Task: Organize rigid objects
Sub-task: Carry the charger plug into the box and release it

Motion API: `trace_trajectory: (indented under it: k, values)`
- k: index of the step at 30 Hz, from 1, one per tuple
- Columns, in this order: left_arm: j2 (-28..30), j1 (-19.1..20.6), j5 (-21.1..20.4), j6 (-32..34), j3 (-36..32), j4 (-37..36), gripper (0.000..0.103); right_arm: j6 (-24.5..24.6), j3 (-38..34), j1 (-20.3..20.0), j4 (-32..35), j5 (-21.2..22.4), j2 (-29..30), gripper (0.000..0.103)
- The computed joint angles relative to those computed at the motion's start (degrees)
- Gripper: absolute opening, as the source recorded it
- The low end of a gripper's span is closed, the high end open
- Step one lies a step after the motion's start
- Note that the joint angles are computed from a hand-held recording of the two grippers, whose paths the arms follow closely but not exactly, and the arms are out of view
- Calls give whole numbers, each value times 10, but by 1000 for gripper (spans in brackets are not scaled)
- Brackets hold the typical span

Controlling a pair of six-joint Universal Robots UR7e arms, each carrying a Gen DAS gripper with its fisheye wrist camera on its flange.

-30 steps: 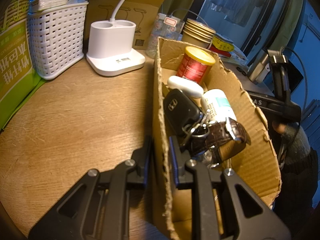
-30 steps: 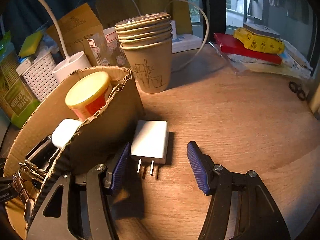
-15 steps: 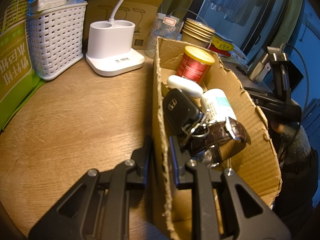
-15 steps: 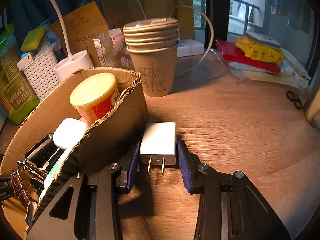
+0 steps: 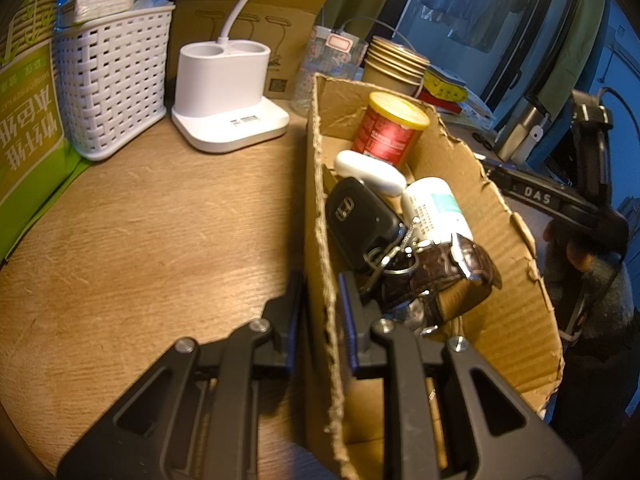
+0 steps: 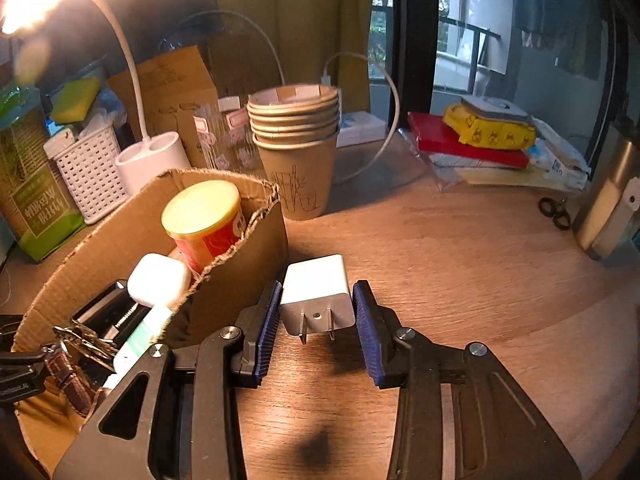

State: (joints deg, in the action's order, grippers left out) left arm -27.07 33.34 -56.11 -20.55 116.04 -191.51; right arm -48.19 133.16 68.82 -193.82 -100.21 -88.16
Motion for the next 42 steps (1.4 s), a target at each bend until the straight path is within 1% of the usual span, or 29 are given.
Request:
trace_trajectory:
  k: [9, 16, 24, 28, 34, 36, 39, 42]
  values:
    - [0, 0, 0, 0, 0, 0, 19, 1, 21, 19, -23, 10, -25, 39]
    - [0, 0, 0, 0, 0, 0, 19, -3, 37, 51, -40, 7, -35, 39]
    - [0, 0, 0, 0, 0, 0, 19, -14, 44, 81, -48, -5, -18, 39]
    - [0, 0, 0, 0, 0, 0, 19, -16, 46, 84, -50, -5, -8, 39]
    - [0, 0, 0, 0, 0, 0, 19, -25, 42, 94, -61, -32, 19, 39]
    - [0, 0, 0, 0, 0, 0, 19, -37, 38, 104, -71, -57, 34, 39]
    - [0, 0, 0, 0, 0, 0, 19, -50, 35, 113, -84, -79, 51, 39]
    - [0, 0, 0, 0, 0, 0, 19, -65, 31, 124, -106, -111, 73, 39]
